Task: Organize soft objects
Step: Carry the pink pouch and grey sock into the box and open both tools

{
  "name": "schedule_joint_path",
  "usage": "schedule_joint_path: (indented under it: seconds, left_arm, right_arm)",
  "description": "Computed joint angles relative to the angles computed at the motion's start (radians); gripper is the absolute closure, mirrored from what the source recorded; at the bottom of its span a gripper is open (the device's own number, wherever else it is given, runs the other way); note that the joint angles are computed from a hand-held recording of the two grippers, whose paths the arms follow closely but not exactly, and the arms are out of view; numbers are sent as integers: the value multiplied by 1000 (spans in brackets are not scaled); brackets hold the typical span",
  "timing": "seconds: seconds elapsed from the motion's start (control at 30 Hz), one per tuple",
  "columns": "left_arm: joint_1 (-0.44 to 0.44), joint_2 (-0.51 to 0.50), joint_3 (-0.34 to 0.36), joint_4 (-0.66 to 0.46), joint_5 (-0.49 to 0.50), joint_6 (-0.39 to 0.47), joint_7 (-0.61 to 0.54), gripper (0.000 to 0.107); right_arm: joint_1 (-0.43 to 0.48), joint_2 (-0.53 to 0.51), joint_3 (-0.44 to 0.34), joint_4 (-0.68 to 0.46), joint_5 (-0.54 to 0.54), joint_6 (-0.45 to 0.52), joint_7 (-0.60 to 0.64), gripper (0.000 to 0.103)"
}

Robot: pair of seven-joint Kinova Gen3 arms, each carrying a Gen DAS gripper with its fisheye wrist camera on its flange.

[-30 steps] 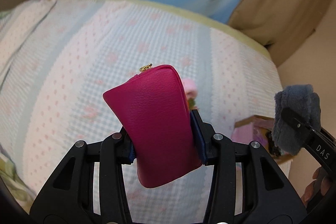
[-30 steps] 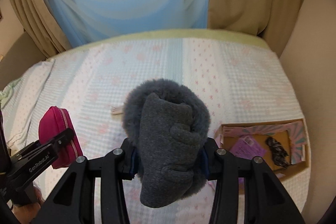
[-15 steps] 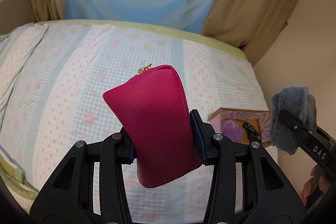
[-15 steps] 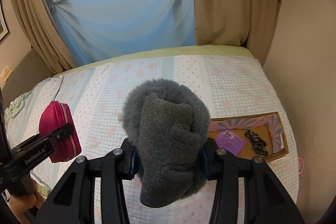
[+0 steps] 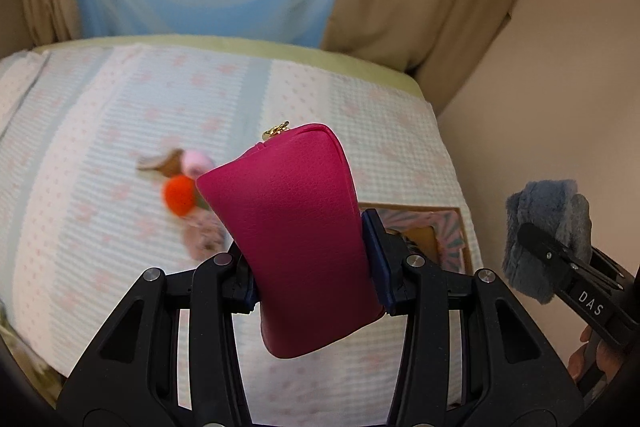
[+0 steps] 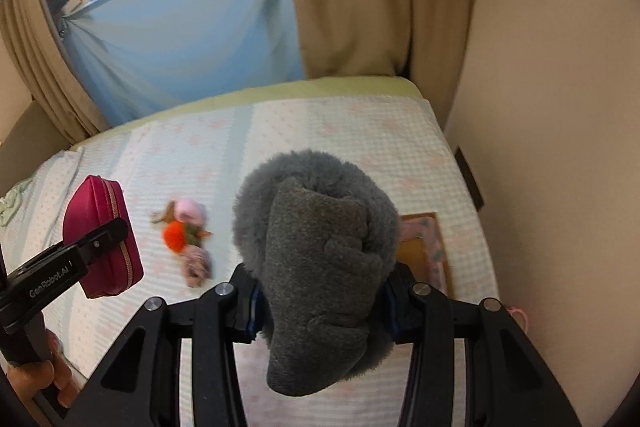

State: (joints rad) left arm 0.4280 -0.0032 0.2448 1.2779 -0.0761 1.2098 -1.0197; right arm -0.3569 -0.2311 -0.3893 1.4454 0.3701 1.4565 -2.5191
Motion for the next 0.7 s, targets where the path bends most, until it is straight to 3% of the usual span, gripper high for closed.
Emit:
schedule_joint_path:
  seconds: [0.13,0.27,0.43,0.7]
  left_arm:
    - [76,99,34,-34,-42,-11,87,68]
    - [160,206,21,-95,-61,12,103,68]
    - [225,330,-10,-157,-45,43,48,68]
    - [234,473,-49,-185,26,80,-87,68]
  right_arm:
    - [27,-28,109,73,-74,-48,112,62]
    - [77,-28,198,138,-155,-107,219,62]
    - [135,6,266,210,-247,-183,313,61]
    - [192,131,339,296,-397,-274,452,61]
